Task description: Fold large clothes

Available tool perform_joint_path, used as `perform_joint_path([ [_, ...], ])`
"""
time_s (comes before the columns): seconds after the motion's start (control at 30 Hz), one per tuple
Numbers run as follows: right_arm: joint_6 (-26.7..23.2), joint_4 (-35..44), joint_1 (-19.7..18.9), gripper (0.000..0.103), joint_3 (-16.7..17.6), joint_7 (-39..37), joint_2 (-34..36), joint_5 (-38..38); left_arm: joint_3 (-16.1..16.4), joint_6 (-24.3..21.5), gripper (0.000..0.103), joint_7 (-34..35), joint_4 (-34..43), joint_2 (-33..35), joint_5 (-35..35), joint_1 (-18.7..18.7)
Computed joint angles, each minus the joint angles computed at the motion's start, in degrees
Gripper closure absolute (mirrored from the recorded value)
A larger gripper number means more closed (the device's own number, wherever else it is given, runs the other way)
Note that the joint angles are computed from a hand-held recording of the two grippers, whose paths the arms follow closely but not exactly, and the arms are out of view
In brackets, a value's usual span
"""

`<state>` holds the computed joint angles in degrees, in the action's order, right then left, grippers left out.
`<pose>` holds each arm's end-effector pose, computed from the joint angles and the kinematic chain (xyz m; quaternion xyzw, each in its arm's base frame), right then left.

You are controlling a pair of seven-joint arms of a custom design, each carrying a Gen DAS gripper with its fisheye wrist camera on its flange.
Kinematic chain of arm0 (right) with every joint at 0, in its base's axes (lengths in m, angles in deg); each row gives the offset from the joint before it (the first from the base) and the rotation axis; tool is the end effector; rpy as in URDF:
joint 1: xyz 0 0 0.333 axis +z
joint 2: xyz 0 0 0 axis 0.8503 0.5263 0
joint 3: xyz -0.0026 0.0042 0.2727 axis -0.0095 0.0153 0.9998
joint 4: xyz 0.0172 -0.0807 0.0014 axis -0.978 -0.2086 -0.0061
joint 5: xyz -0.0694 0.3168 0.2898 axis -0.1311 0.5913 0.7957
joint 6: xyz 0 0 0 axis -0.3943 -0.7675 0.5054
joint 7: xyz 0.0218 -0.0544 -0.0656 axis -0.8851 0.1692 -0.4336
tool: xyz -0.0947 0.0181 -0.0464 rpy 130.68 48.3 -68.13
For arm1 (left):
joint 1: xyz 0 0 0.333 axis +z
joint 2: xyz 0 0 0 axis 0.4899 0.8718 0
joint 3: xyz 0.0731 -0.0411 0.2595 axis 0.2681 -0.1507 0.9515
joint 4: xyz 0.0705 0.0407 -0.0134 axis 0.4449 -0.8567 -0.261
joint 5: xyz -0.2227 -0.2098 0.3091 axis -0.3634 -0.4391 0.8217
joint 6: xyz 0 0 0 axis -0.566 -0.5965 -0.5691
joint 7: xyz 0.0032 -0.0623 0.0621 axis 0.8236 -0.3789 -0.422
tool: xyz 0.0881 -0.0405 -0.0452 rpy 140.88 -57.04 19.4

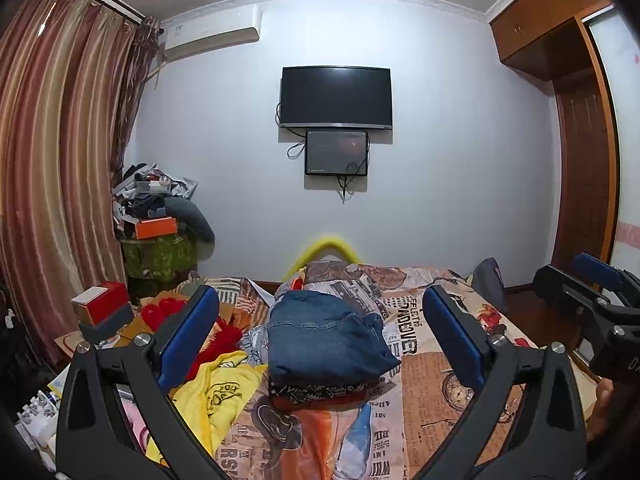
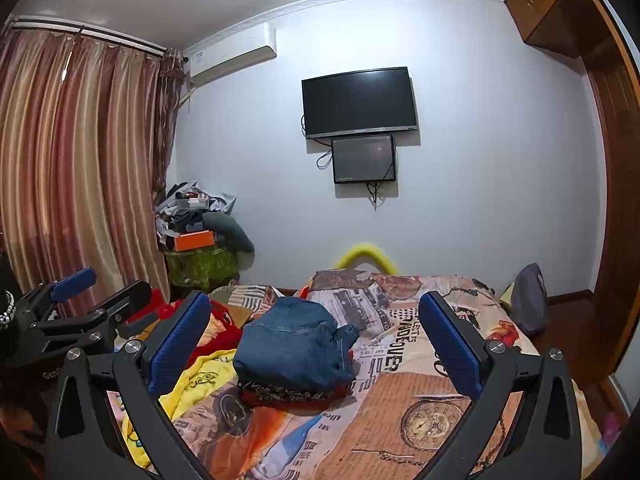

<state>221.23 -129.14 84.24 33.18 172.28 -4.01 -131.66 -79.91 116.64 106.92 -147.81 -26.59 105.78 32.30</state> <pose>0.4777 0.3968 0.7135 -0.5081 0.5566 -0.4500 0.4790 0.5415 -0.2602 0.6782 -0.4612 0.6106 -0.5197 0.3799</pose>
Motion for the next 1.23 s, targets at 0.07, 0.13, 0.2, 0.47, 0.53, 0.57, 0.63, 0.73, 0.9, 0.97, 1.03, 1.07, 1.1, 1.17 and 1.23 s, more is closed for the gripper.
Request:
perform_joint_path([
  [0.07, 0.33, -0.33, -0.10, 0.000, -0.10, 0.50, -0.21, 0.01, 0.37, -0.04, 0.001, 1.02, 0.12, 0.20, -0.84, -0.57],
  [0.13, 0.67, -0.52, -0.26, 0.000, -0.20, 0.70, -0.38, 0.32, 0.90, -0.21, 0.001, 2.44, 0.25, 0.39, -2.03, -1.31],
  [0.2, 0.86, -0.68, -0.44, 0.000, -0.21, 0.92, -0.50, 0.47, 1.37, -0.23, 0.001, 3.77, 0.22, 0.52, -3.24, -1.96],
  [0.47, 0.18, -0.48, -0.58, 0.000, 0.14, 0.99, -0.35, 0.27, 2.61, -0.12, 0.001, 10.00, -0.34, 0.59, -8.31, -3.97],
  [0.53, 0.00, -0.31, -0.45, 0.000, 0.19, 0.96, -0.18, 0.07, 3.38, -0.02, 0.001, 12.58, -0.72, 0.57, -11.46, -5.13],
  [0.57, -0.11, -0.17, -0.36, 0.000, 0.20, 0.91, -0.11, 0.00, 3.94, -0.05, 0.001, 14.47, -0.85, 0.60, -13.56, -5.93],
  [0.63, -0.40, -0.01, -0.24, 0.000, 0.18, 1.00, 0.03, -0.15, 4.06, -0.29, 0.001, 16.36, -0.76, 0.76, -15.85, -6.28],
  [0.73, -1.11, 0.16, -0.03, 0.000, 0.20, 1.34, 0.19, -0.68, 4.08, -0.49, 0.001, 18.22, -0.82, 0.77, -18.10, -6.48],
  [0.9, -1.36, 0.64, 0.30, 0.000, 0.01, 1.49, 0.70, -1.06, 3.12, -1.24, 0.001, 17.90, -0.58, 0.80, -17.23, -5.41],
  [0.97, -1.47, 1.01, 0.47, 0.000, -0.10, 1.04, 1.05, -1.04, 3.43, -0.97, 0.001, 18.51, -0.80, 0.75, -17.96, -5.81],
  [1.03, -1.53, 1.28, 0.66, 0.000, -0.24, 0.71, 1.35, -1.16, 3.45, -0.74, 0.001, 18.84, -0.91, 0.73, -18.33, -5.86],
  [1.07, -1.62, 1.39, 0.79, 0.000, -0.28, 0.61, 1.47, -1.28, 3.27, -0.66, 0.001, 18.63, -1.05, 0.61, -18.11, -5.62],
  [1.1, -1.78, 1.55, 0.92, 0.000, -0.32, 0.37, 1.63, -1.20, 3.04, -0.59, 0.001, 18.31, -1.24, 0.46, -17.80, -5.33],
  [1.17, -1.85, 1.79, 1.18, 0.000, -0.47, -0.29, 1.85, -0.83, 2.84, -0.72, 0.001, 18.29, -1.29, 0.43, -17.75, -5.10],
  [1.23, -2.08, 1.91, 1.40, 0.000, -0.58, -0.84, 1.98, -0.55, 3.25, -0.91, 0.001, 19.24, -1.28, 0.50, -18.83, -5.63],
])
